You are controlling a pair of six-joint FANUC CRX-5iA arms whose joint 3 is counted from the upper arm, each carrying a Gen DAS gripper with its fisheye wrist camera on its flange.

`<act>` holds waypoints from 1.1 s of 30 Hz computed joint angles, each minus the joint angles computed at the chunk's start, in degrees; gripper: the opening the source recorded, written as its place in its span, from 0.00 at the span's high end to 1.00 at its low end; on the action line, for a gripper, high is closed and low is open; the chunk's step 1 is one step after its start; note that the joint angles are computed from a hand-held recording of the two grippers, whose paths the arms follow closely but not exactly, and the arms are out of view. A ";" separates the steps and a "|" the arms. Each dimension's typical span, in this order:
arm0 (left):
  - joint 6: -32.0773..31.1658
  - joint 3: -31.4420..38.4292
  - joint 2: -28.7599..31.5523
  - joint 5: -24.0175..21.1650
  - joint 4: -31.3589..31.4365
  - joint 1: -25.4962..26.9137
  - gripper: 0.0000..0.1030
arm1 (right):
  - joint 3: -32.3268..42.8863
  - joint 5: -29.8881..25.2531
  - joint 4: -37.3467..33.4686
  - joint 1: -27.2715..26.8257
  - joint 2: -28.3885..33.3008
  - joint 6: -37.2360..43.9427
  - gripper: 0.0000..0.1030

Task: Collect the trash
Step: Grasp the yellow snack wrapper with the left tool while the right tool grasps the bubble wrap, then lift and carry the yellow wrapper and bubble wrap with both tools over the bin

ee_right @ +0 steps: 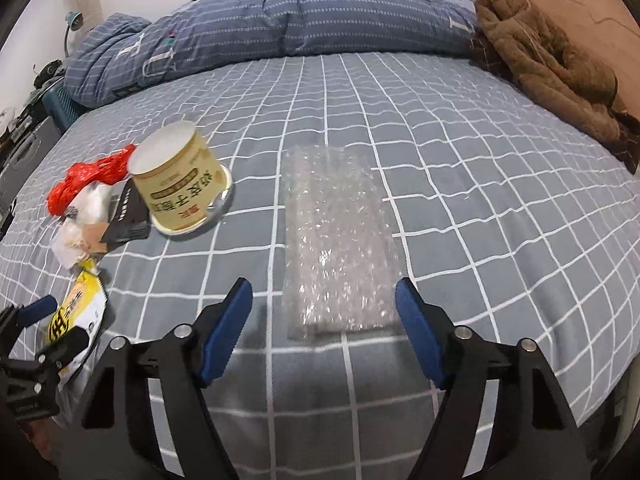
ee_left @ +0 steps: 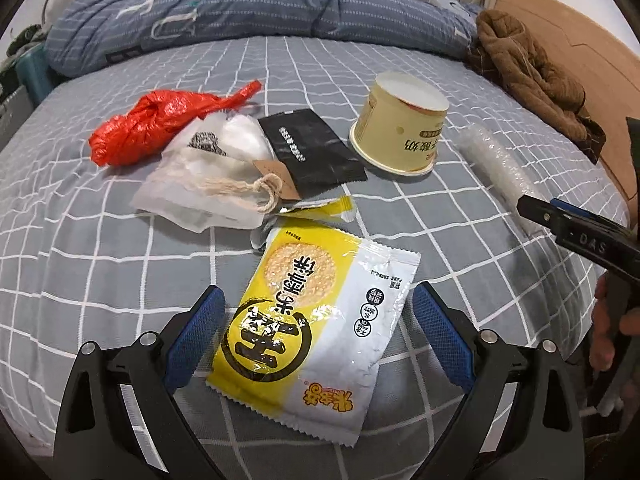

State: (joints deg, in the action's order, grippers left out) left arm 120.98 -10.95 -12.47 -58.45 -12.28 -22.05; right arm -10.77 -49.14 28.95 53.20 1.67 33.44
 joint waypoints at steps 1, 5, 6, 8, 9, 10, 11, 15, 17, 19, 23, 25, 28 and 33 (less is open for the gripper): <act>-0.14 0.01 0.20 -0.03 0.20 0.02 0.13 | 0.45 -0.04 -0.67 -0.30 0.40 0.44 0.37; -1.31 0.14 1.06 -0.44 1.21 -0.04 0.20 | 2.29 -0.91 -3.30 -1.23 2.12 1.73 0.47; -1.25 0.12 1.11 -0.48 1.31 -0.01 0.21 | 2.53 -1.37 -3.29 -1.23 2.44 1.77 0.53; -1.25 0.02 1.20 -0.44 1.73 0.12 0.25 | 2.94 -2.42 -2.83 -1.15 3.00 1.75 0.63; -1.20 0.06 1.24 -0.56 1.69 0.05 0.31 | 3.09 -2.73 -2.86 -1.16 3.14 1.98 0.67; -1.67 -0.19 1.18 -0.25 2.26 0.23 0.36 | 3.12 -2.84 -2.82 -1.16 3.18 1.99 0.70; -2.02 -0.38 1.10 -0.05 2.66 0.35 0.38 | 3.22 -2.85 -3.00 -1.25 3.21 2.21 0.72; -3.56 -0.48 1.27 0.03 3.49 0.47 0.55 | 3.99 -3.60 -3.60 -1.04 3.72 3.83 0.81; -4.26 -0.71 1.05 0.31 4.10 0.70 0.65 | 4.04 -3.79 -3.35 -0.85 3.83 3.93 0.83; -4.31 -0.57 0.86 0.09 3.98 0.64 0.70 | 3.84 -3.81 -2.89 -0.69 3.58 3.25 0.83; -3.20 -0.10 0.15 -0.29 2.67 0.00 0.70 | 3.13 -3.24 -1.80 -0.34 2.58 2.03 0.83; -2.17 0.23 -0.40 -0.39 1.66 -0.50 0.70 | 2.49 -2.93 -0.42 0.07 1.90 1.06 0.83; -0.91 0.85 -1.15 -0.79 0.20 -1.27 0.70 | 1.98 -2.60 0.79 0.64 1.02 -0.12 0.83; 0.95 1.43 -2.20 -1.57 -1.63 -2.28 0.70 | 0.84 -2.48 3.79 2.00 -0.50 -2.03 0.83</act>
State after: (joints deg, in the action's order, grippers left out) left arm 121.93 -9.53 -14.66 -60.02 -13.91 -24.33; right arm -9.93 -51.61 32.73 55.20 1.17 31.41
